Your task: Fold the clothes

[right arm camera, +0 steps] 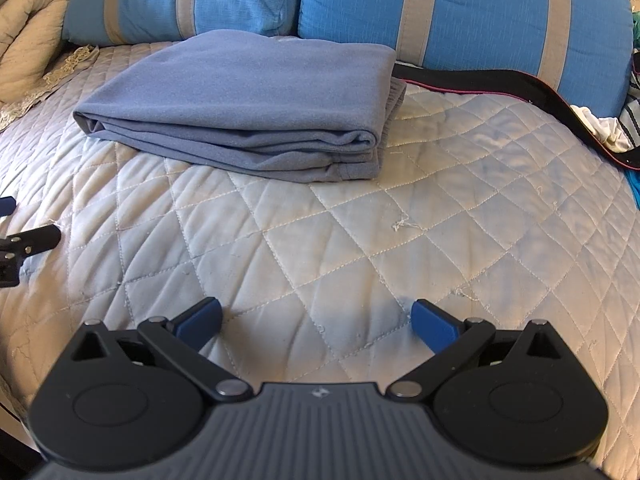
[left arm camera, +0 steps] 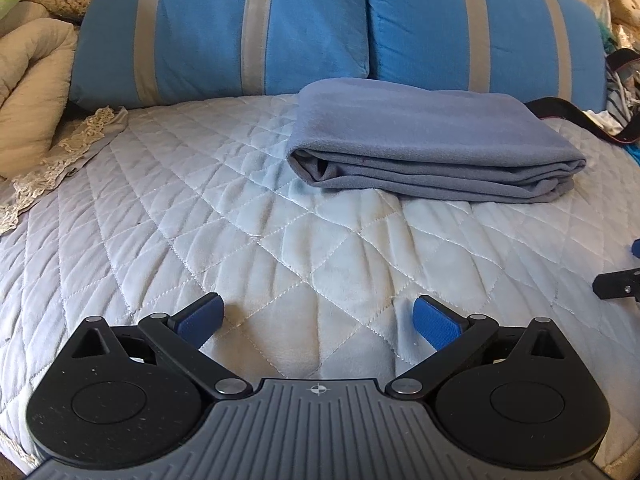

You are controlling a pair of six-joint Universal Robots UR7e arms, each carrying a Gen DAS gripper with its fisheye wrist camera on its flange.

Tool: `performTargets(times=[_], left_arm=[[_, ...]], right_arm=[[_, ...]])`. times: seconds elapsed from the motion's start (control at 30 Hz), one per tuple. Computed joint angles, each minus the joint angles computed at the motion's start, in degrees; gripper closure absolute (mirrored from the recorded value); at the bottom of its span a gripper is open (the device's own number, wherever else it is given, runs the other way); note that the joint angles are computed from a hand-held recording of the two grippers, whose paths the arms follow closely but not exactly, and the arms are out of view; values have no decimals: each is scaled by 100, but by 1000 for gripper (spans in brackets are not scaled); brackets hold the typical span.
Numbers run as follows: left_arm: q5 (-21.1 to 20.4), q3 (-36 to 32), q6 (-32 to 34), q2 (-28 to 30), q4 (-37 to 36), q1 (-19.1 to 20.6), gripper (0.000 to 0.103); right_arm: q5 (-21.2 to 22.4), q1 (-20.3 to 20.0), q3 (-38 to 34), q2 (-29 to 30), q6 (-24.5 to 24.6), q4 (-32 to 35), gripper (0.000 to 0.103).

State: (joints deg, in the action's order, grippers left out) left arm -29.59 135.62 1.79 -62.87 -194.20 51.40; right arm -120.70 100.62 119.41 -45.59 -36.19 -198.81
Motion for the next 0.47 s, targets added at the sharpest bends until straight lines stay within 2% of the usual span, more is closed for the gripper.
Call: performTargets(times=[0.17,0.47], left_arm=[[97,-19,-73,74,-52,-24,0],[91,-63,-283,-21,294,-11,0]], right_arm=[[-14,9,1,13,-7,-27,0],[-26,14,13,24,-16,-73,0]])
